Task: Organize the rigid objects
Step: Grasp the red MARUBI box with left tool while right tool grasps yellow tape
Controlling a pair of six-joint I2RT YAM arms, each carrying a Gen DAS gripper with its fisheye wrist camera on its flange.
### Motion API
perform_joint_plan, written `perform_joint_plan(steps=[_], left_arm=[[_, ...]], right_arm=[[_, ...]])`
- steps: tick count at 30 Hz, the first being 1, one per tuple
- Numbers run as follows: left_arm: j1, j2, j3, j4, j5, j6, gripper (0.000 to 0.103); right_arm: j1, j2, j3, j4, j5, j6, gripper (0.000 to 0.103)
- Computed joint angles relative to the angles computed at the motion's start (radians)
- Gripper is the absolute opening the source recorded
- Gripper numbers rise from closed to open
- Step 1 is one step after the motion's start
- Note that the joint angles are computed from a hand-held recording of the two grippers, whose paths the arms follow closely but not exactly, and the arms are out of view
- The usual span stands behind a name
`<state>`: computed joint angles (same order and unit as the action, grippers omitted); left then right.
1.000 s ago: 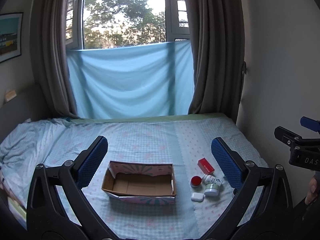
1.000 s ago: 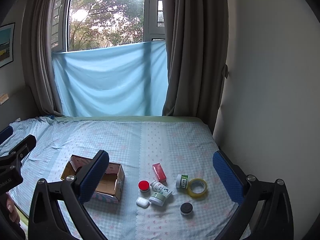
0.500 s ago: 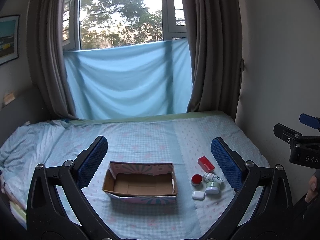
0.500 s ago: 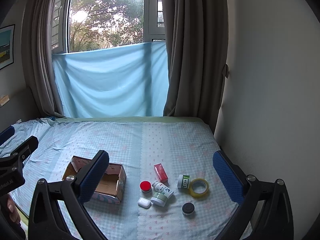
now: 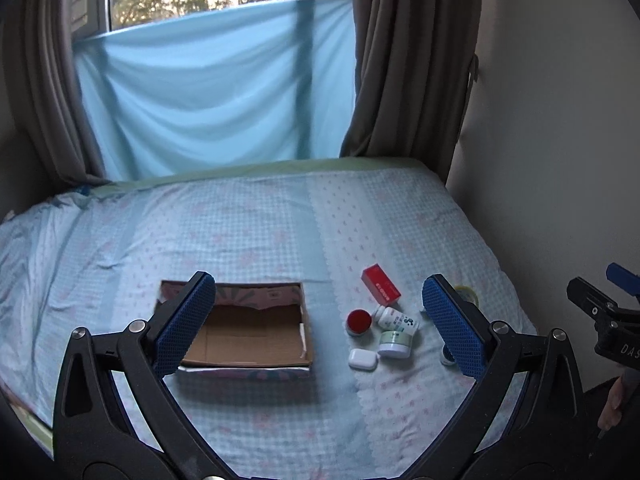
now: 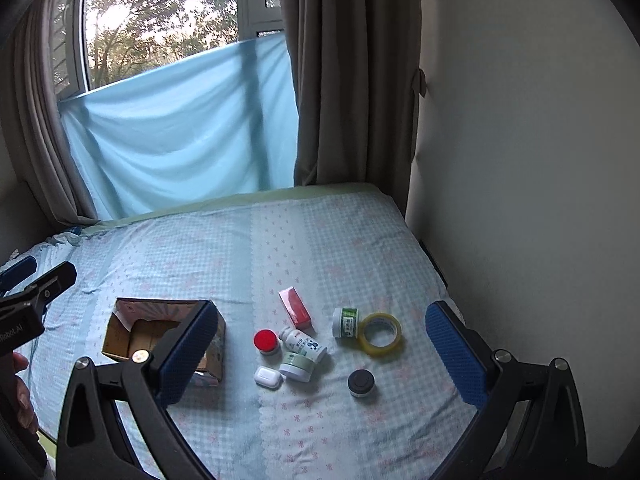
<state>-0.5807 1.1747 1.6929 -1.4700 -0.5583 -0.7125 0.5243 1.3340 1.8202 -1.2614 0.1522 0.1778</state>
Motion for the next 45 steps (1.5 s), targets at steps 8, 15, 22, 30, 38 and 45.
perform_joint_plan(steps=[8, 15, 22, 30, 38, 45], left_arm=[[0.184, 0.318, -0.113, 0.319, 0.28, 0.078, 0.102], [0.266, 0.719, -0.009, 0.497, 0.395, 0.09, 0.102], [0.321, 1.099, 0.165, 0.569, 0.476, 0.118, 0.102], [0.36, 1.376, 0.358, 0.538, 0.545, 0.082, 0.102], [0.375, 1.513, 0.518, 0.473, 0.584, 0.083, 0.072], [0.367, 1.568, 0.643, 0.398, 0.601, 0.109, 0.047]], right_arm=[[-0.295, 0.126, -0.209, 0.176, -0.168, -0.194, 0.103], [-0.37, 0.369, -0.284, 0.345, -0.183, -0.288, 0.103], [-0.365, 0.674, -0.287, 0.484, -0.146, -0.247, 0.103], [-0.352, 0.916, -0.218, 0.553, -0.098, -0.219, 0.103], [-0.342, 1.061, -0.114, 0.59, -0.06, -0.274, 0.103], [-0.319, 1.053, -0.134, 0.62, -0.028, -0.371, 0.099]])
